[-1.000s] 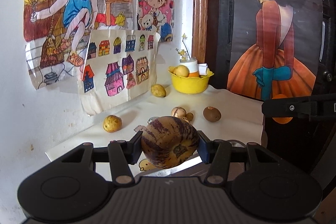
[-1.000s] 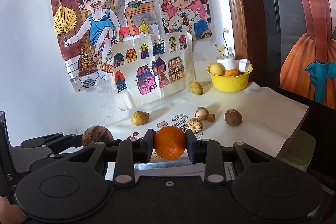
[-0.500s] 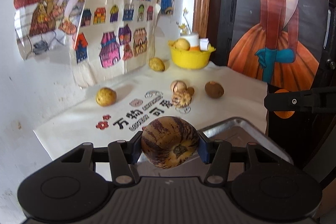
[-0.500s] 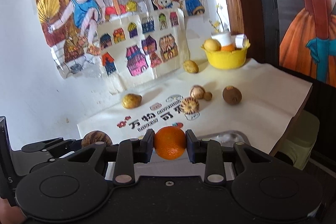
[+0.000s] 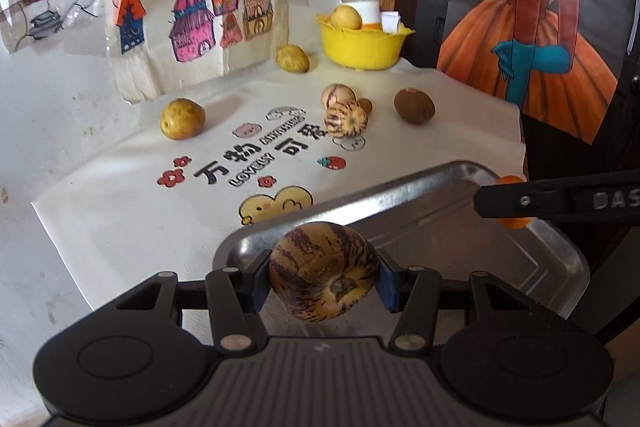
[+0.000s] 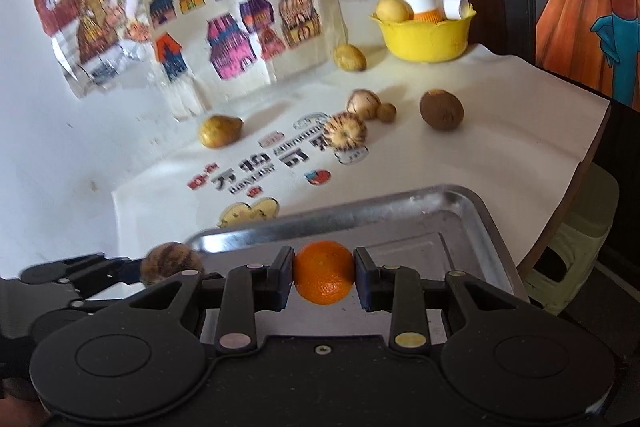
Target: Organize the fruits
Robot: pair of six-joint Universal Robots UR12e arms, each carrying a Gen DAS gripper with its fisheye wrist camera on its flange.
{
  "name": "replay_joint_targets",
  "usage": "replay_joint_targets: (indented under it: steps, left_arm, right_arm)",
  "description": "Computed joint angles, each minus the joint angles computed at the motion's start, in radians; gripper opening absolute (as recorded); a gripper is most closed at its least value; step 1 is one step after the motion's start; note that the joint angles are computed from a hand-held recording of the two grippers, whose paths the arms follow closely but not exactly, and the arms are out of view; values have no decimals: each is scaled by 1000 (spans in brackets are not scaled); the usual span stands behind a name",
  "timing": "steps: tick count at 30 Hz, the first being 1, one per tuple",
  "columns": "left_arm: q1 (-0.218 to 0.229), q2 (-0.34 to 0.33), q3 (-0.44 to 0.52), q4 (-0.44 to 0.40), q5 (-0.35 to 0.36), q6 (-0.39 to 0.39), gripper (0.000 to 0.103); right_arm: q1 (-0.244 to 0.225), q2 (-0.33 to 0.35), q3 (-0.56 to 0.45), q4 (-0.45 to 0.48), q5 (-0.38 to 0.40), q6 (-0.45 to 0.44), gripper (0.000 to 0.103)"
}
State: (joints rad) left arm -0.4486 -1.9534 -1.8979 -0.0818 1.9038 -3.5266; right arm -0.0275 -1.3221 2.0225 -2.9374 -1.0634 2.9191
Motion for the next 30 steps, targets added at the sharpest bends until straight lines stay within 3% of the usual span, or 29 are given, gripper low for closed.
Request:
replay_joint_targets:
  steps: [8,30]
  left_arm:
    - [-2,-16,14,-31,1,19,57]
    - [5,-44,32,-76,0,34,59]
  right_arm:
    - [21,39,-14,-3,-74,-25,34]
    - [41,84,-43,29,-137,-59,34]
